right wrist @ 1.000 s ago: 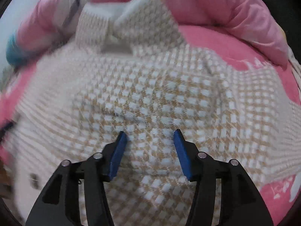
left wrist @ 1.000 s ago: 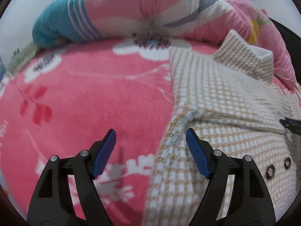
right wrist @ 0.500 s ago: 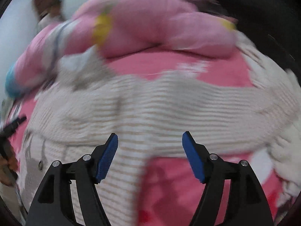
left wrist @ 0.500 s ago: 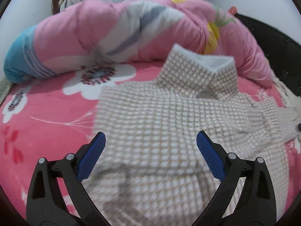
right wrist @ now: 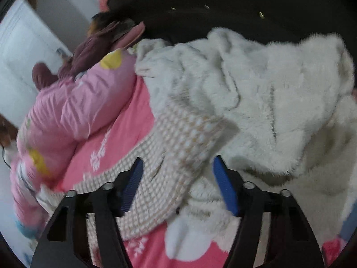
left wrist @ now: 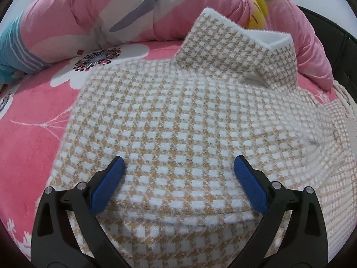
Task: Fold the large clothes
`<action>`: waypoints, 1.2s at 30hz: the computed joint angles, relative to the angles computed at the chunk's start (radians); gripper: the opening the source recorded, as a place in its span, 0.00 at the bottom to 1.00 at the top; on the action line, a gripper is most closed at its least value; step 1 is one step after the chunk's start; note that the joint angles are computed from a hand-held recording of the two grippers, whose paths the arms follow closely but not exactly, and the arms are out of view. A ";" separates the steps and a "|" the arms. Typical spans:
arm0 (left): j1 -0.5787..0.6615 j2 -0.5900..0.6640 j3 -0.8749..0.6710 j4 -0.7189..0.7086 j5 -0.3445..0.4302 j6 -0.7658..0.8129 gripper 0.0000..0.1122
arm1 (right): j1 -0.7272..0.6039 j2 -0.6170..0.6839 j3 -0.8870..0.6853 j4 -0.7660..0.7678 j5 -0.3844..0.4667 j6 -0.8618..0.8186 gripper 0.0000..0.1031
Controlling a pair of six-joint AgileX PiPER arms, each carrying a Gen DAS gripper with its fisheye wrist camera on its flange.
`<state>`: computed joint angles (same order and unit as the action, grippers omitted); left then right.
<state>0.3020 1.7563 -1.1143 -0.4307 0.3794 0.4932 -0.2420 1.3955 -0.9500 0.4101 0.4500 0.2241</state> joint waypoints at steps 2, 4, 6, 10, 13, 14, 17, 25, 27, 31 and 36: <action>-0.007 0.001 0.001 0.028 -0.011 -0.024 0.85 | -0.026 0.035 -0.001 0.064 -0.008 -0.059 0.51; -0.008 0.002 0.002 0.018 -0.017 -0.016 0.85 | -0.031 0.063 -0.003 0.077 -0.023 -0.069 0.47; -0.008 0.002 0.004 0.003 -0.019 0.000 0.85 | -0.028 0.091 -0.011 0.073 -0.042 -0.061 0.44; -0.007 0.000 0.012 -0.014 -0.028 0.019 0.85 | -0.035 0.103 -0.010 0.064 -0.065 -0.057 0.37; 0.000 0.001 0.015 -0.082 -0.023 0.087 0.85 | -0.005 0.070 0.005 -0.051 -0.087 0.044 0.26; 0.001 0.000 0.016 -0.092 -0.025 0.097 0.85 | 0.011 0.053 0.013 -0.114 -0.094 0.104 0.22; 0.007 -0.002 0.022 -0.130 -0.026 0.136 0.85 | 0.079 -0.004 0.010 -0.348 -0.073 0.333 0.17; 0.045 0.009 0.037 -0.369 -0.005 0.386 0.85 | 0.431 -0.124 -0.143 -0.987 0.224 0.906 0.15; 0.053 0.011 0.041 -0.409 -0.002 0.429 0.85 | 0.549 -0.125 -0.225 -1.067 0.327 0.961 0.14; 0.060 0.017 0.046 -0.466 -0.006 0.487 0.85 | 0.796 -0.081 -0.409 -1.195 0.520 1.018 0.14; 0.086 0.014 0.048 -0.558 0.029 0.569 0.85 | 1.141 0.137 -0.812 -1.343 0.756 0.970 0.14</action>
